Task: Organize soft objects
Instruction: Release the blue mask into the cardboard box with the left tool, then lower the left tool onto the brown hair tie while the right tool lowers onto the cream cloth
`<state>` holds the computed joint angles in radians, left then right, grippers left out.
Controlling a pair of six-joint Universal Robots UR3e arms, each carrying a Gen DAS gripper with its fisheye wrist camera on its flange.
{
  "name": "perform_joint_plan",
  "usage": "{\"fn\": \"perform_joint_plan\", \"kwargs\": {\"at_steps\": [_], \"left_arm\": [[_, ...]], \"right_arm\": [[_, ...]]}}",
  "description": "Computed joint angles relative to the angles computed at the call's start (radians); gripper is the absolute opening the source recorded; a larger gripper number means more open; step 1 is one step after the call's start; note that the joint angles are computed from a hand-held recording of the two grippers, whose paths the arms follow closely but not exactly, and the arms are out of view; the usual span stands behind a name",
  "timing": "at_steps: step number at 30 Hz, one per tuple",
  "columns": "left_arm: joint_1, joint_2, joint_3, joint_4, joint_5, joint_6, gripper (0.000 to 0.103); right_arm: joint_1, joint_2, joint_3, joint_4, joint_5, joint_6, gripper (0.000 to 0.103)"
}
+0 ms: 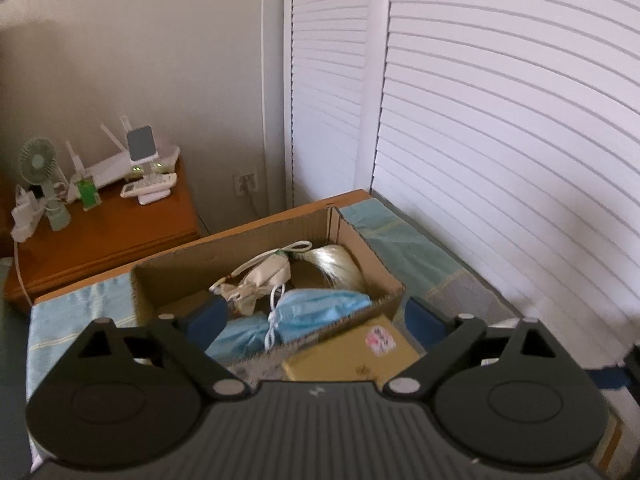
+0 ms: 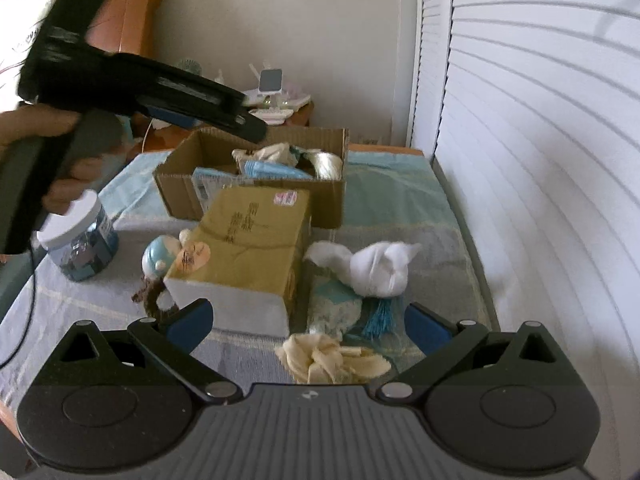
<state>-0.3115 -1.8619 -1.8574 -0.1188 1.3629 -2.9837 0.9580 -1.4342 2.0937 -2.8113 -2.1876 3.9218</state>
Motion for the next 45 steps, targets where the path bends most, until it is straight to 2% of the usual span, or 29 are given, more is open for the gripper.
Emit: {"fn": "perform_joint_plan", "kwargs": {"at_steps": [9, 12, 17, 21, 28, 32, 35, 37, 42, 45], "left_arm": [[0.035, 0.197, -0.355, 0.181, 0.010, 0.055, 0.096], [0.062, 0.256, -0.472, 0.209, -0.015, 0.089, 0.096], [0.109, 0.301, -0.624, 0.272, -0.058, 0.107, 0.096], [0.141, 0.290, -0.715, 0.352, -0.092, 0.102, 0.096], [0.116, 0.196, -0.762, 0.482, -0.068, 0.098, 0.095], [0.065, 0.112, -0.744, 0.570, -0.006, 0.088, 0.092], [0.038, 0.064, -0.725, 0.605, 0.023, 0.092, 0.080], [0.012, 0.032, -0.704, 0.617, 0.058, 0.085, 0.067], [-0.042, -0.042, -0.672, 0.679, 0.122, 0.075, 0.065], [-0.064, -0.072, -0.653, 0.687, 0.144, 0.082, 0.059]], "right_arm": [[-0.021, 0.030, 0.044, 0.040, 0.068, 0.046, 0.103], [-0.029, 0.043, 0.064, 0.036, 0.092, 0.060, 0.103], [-0.029, 0.077, 0.070, 0.041, 0.115, 0.064, 0.103], [-0.008, 0.100, 0.058, 0.045, 0.089, 0.065, 0.103], [0.007, 0.114, 0.099, -0.034, 0.060, 0.076, 0.103], [0.034, 0.136, 0.118, -0.086, 0.022, 0.090, 0.103], [0.040, 0.141, 0.123, -0.099, 0.013, 0.094, 0.103], [0.041, 0.142, 0.124, -0.102, 0.010, 0.095, 0.103], [0.043, 0.148, 0.129, -0.118, 0.005, 0.091, 0.103], [0.044, 0.147, 0.130, -0.121, 0.005, 0.089, 0.103]]}}
